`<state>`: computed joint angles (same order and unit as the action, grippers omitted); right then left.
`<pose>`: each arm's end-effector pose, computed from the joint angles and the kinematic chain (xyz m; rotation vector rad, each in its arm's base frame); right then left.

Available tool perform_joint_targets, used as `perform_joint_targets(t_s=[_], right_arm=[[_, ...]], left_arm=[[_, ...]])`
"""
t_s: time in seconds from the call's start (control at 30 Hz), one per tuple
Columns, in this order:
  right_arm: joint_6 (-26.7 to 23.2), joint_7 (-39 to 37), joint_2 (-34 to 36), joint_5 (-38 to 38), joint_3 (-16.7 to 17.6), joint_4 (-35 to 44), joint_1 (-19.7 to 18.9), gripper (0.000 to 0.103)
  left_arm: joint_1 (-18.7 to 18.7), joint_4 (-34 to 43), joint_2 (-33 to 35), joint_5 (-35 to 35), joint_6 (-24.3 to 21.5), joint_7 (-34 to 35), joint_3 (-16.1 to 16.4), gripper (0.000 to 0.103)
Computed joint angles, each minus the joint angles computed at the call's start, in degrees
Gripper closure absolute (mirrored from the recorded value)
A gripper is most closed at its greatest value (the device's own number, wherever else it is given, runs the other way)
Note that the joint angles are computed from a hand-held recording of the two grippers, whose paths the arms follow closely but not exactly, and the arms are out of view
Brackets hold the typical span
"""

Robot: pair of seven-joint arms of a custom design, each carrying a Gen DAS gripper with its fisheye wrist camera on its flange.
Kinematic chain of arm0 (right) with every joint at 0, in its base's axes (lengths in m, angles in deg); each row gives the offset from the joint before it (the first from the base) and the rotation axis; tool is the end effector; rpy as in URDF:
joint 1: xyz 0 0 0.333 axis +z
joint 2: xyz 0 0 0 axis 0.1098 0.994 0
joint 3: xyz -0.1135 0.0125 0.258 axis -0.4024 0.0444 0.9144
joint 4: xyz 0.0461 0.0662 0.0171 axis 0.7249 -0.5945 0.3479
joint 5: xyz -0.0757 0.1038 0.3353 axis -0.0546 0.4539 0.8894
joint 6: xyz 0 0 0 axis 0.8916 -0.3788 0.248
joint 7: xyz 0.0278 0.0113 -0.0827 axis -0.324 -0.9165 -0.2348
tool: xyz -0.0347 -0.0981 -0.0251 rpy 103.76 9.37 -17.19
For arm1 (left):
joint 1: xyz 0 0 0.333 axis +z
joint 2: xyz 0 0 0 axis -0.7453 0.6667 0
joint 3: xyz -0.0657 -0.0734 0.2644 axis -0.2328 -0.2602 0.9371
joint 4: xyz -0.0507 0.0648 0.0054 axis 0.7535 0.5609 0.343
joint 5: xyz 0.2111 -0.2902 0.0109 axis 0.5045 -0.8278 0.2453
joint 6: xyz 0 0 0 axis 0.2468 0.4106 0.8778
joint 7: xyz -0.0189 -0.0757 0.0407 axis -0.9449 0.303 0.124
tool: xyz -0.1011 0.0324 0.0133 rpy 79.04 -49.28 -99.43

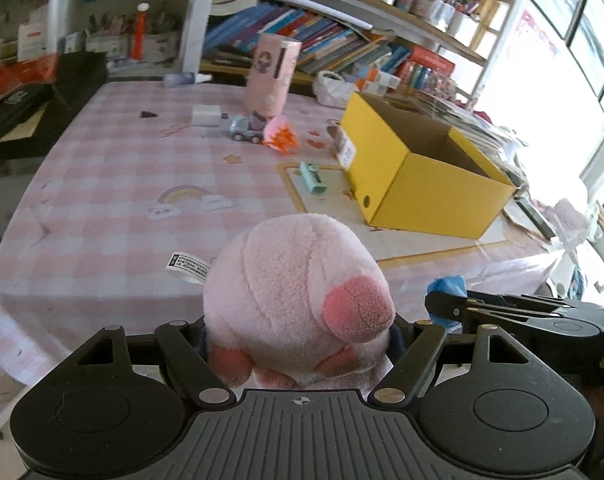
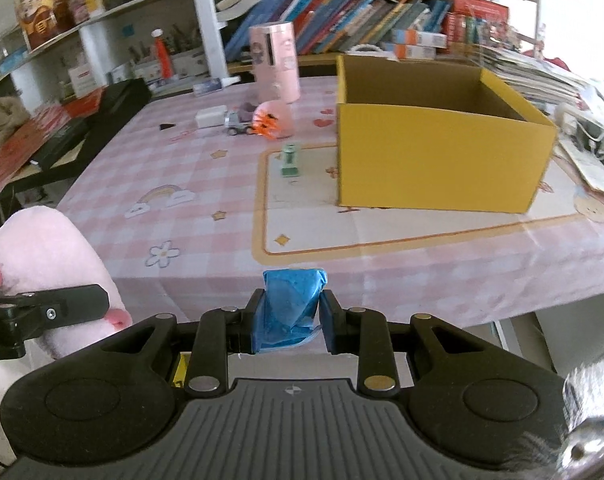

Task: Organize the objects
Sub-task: 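Carry the pink pig and blue clip over the yellow cardboard box with both tools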

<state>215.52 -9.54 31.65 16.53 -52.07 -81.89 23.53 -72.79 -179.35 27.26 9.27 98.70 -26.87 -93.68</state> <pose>0.5547 0.2167 0.4651 -2.0523 1.1925 -0.3674 0.4590 -0.3761 0.4770 -2.0646 1.4557 -0.9349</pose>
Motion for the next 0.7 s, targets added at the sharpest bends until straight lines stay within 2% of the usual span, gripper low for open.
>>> perform_joint_targets(t_s=[0.3,0.7], right_arm=[[2.2,5.0,-1.3,-3.0,-1.7,-2.3,-0.5,0.077],[3.3,14.1,-1.5,-8.6,-3.8,-3.4,-2.9,0.077]], left_arm=[[-0.8,6.3,5.5,-1.9,3.0,7.3,0.9,0.026],[-4.2,17.0,14.0,-7.5,5.1,18.8,3.6,0.026]])
